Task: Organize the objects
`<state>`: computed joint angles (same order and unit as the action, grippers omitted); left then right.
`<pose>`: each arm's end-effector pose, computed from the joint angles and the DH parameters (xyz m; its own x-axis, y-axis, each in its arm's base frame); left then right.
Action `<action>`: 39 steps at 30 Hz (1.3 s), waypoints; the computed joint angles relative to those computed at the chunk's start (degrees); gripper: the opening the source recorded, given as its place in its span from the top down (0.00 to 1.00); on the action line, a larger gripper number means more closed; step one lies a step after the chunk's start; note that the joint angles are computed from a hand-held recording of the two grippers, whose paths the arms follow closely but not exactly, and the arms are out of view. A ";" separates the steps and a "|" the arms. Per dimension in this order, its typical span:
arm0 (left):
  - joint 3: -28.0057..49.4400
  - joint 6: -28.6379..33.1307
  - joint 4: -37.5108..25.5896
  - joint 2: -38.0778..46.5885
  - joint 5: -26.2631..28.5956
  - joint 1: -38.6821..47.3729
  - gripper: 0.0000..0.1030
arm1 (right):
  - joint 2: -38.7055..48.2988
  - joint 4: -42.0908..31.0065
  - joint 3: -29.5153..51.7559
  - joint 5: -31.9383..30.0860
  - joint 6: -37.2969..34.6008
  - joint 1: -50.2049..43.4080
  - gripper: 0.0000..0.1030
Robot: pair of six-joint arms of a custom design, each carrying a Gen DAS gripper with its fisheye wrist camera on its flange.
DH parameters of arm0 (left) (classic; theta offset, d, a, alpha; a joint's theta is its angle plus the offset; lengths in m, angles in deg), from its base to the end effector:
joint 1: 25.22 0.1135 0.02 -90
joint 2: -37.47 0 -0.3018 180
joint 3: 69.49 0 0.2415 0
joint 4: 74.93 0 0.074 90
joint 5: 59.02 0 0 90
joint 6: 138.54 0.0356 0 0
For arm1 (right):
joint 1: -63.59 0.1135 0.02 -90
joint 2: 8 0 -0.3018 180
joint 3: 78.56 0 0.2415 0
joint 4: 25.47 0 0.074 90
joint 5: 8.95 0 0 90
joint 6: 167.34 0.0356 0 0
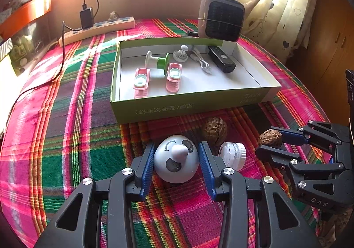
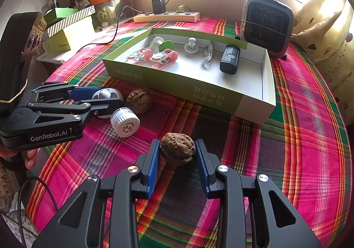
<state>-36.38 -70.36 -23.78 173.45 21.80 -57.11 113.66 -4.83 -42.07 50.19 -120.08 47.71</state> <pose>0.2160 -0.1277 0.0021 -0.7814 0.0540 -0.6217 0.1585 0.9808 -0.1140 0.2394 -0.0491 0.0353 -0.6532 -0.4199 -0.6301 -0.5726 0.8184 0.0483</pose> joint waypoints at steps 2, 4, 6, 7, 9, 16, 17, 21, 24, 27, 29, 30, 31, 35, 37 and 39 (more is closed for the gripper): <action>0.03 0.25 -0.24 -0.23 -0.06 0.01 0.64 | 0.06 0.23 -0.04 0.16 -0.04 0.07 0.68; 0.01 0.10 -0.19 -0.24 -0.12 -0.10 0.64 | -0.01 0.19 -0.02 0.22 -0.03 0.11 0.68; 0.00 0.10 -0.35 -0.32 -0.23 -0.18 0.64 | -0.05 0.21 -0.07 0.24 -0.05 0.10 0.68; 0.00 0.19 -0.39 -0.33 -0.28 -0.20 0.64 | -0.01 0.15 0.02 0.24 -0.16 0.02 0.68; -0.07 0.12 -0.11 -0.22 -0.49 -0.29 0.64 | -0.08 0.23 -0.05 0.31 -0.09 0.10 0.68; -0.09 0.58 -0.10 -0.60 -0.64 -0.57 0.65 | -0.12 0.32 -0.05 0.40 0.11 0.21 0.68; -0.11 0.56 -0.07 -0.66 -0.70 -0.77 0.66 | -0.11 0.23 0.01 0.35 0.16 0.19 0.68; -0.04 0.17 -0.45 -0.89 -1.07 -1.20 0.66 | -0.28 0.25 -0.09 0.38 0.42 0.22 0.68; -0.02 0.13 -0.46 -1.04 -1.21 -1.39 0.67 | -0.34 0.09 -0.14 0.19 0.36 0.10 0.68; -0.10 -0.15 -0.16 -0.98 -1.23 -1.49 0.68 | -0.28 0.38 -0.32 0.17 0.53 0.13 0.68; -0.31 -0.19 0.32 -0.98 -1.11 -1.48 0.69 | -0.39 0.42 -0.47 -0.10 0.88 0.00 0.68; -0.57 -0.28 0.92 -0.83 -1.01 -1.50 0.70 | -0.50 0.21 -0.53 -0.45 0.83 -0.18 0.68; -0.77 -0.41 1.34 -0.78 -0.77 -1.38 0.71 | -0.56 0.12 -0.49 -0.61 0.78 -0.29 0.68; -1.39 -0.64 2.49 -0.73 -0.85 -1.61 0.74 | -0.96 0.61 -1.03 -0.95 1.07 -0.34 0.68; -1.39 -0.67 2.44 -0.83 -1.00 -1.78 0.75 | -1.13 0.78 -1.21 -1.06 1.17 -0.35 0.68; -1.53 -0.84 2.60 -0.80 -1.15 -1.94 0.75 | -1.39 0.98 -1.43 -1.27 1.24 -0.42 0.68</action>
<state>-37.92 -71.20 -21.18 172.65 20.65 -59.05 112.27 -3.85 -43.50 48.92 -118.84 47.30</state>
